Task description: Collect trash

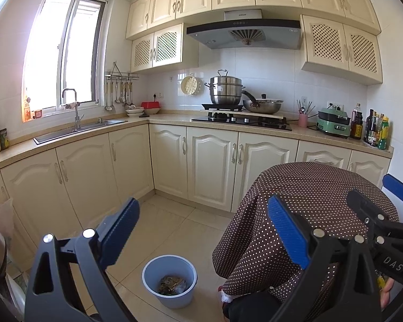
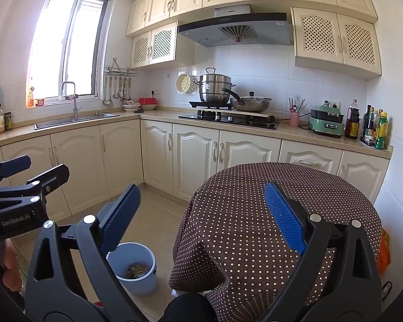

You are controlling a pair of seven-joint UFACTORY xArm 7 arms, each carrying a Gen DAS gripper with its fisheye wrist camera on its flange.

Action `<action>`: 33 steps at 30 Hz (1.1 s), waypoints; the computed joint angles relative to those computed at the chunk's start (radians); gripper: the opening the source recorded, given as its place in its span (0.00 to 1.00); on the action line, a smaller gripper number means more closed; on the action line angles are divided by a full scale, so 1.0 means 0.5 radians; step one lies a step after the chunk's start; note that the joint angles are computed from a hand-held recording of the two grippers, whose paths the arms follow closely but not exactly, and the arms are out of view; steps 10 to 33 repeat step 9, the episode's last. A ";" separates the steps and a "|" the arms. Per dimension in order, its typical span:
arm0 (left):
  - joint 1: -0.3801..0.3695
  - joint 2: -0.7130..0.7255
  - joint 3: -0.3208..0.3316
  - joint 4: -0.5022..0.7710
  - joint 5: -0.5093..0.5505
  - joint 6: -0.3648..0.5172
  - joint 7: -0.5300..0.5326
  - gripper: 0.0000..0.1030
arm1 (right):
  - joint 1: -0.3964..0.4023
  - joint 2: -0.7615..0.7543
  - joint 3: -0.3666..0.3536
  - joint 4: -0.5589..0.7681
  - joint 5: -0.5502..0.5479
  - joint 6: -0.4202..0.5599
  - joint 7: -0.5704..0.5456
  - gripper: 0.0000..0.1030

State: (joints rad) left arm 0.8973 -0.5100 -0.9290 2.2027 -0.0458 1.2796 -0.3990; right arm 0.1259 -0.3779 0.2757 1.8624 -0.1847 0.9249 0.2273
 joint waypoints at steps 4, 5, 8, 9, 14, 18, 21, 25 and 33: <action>0.033 0.004 -0.020 0.008 0.003 0.031 -0.005 0.92 | -0.004 -0.008 -0.017 -0.026 0.001 -0.007 -0.009 0.89; 0.061 0.007 -0.037 0.025 0.006 0.050 -0.006 0.92 | -0.011 0.003 -0.018 -0.019 -0.004 -0.003 -0.011 0.90; 0.130 -0.004 -0.060 0.035 -0.005 0.097 0.009 0.92 | -0.036 0.024 -0.047 -0.019 -0.031 0.016 -0.028 0.90; 0.173 -0.004 -0.082 0.056 -0.012 0.120 0.016 0.92 | -0.060 0.044 -0.059 -0.007 -0.059 0.033 -0.037 0.90; 0.173 -0.004 -0.082 0.056 -0.012 0.120 0.016 0.92 | -0.060 0.044 -0.059 -0.007 -0.059 0.033 -0.037 0.90; 0.173 -0.004 -0.082 0.056 -0.012 0.120 0.016 0.92 | -0.060 0.044 -0.059 -0.007 -0.059 0.033 -0.037 0.90; 0.173 -0.004 -0.082 0.056 -0.012 0.120 0.016 0.92 | -0.060 0.044 -0.059 -0.007 -0.059 0.033 -0.037 0.90; 0.173 -0.004 -0.082 0.056 -0.012 0.120 0.016 0.92 | -0.060 0.044 -0.059 -0.007 -0.059 0.033 -0.037 0.90; 0.173 -0.004 -0.082 0.056 -0.012 0.120 0.016 0.92 | -0.060 0.044 -0.059 -0.007 -0.059 0.033 -0.037 0.90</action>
